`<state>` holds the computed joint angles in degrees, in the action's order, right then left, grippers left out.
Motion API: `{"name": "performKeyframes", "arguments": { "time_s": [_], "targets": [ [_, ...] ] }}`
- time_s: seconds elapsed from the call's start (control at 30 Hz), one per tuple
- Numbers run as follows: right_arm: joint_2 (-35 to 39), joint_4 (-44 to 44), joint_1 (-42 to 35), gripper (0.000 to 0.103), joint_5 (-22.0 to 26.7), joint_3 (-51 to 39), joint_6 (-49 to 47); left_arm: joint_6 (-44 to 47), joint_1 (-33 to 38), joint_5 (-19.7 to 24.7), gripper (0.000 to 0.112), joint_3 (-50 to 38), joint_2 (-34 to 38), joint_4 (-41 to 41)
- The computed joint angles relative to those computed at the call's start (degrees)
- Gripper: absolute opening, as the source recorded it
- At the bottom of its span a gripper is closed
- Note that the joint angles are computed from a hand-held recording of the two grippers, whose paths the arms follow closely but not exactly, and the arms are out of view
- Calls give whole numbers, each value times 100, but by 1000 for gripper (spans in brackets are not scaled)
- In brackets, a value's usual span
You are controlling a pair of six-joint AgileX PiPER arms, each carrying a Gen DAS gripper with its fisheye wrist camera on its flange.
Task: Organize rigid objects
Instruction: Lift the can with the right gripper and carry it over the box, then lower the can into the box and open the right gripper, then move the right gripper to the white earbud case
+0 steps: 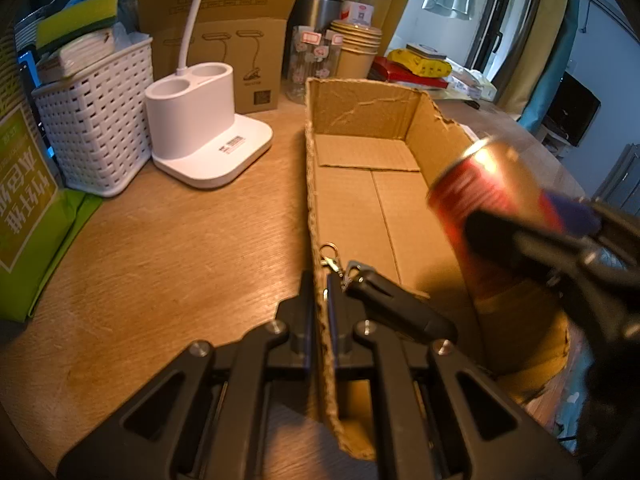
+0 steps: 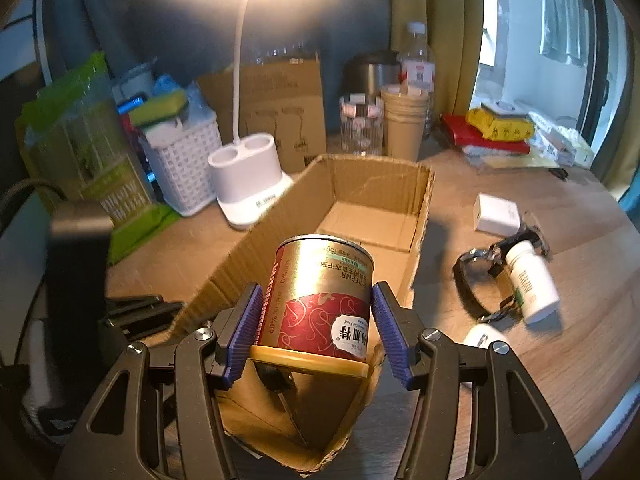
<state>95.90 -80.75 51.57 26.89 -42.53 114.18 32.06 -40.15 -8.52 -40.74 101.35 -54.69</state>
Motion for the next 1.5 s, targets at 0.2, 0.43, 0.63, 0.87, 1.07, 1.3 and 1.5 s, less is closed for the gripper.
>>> {"name": "performKeyframes", "arguments": {
  "time_s": [0.2,0.43,0.63,0.87,1.07,1.3,1.5],
  "targets": [
    [159,152,-32,59,-65,-25,-170,86,-16,-17,5,-13,12,-73],
    [242,636,22,59,71,-190,-721,345,-67,-55,5,-21,14,-349],
    [195,465,-20,59,-47,-124,-541,411,-69,-41,5,-22,0,-430],
    [-180,-181,-24,72,-216,220,209,-33,-5,19,6,-27,25,2],
    [-643,-281,71,73,92,483,443,619,-72,-63,6,-70,61,-658],
    [-1428,-137,69,73,680,881,424,1047,-86,-97,7,-113,92,-1080],
    [-2060,13,-137,74,1030,1293,290,1510,-120,-136,7,-156,108,-1563]
  ]
}}
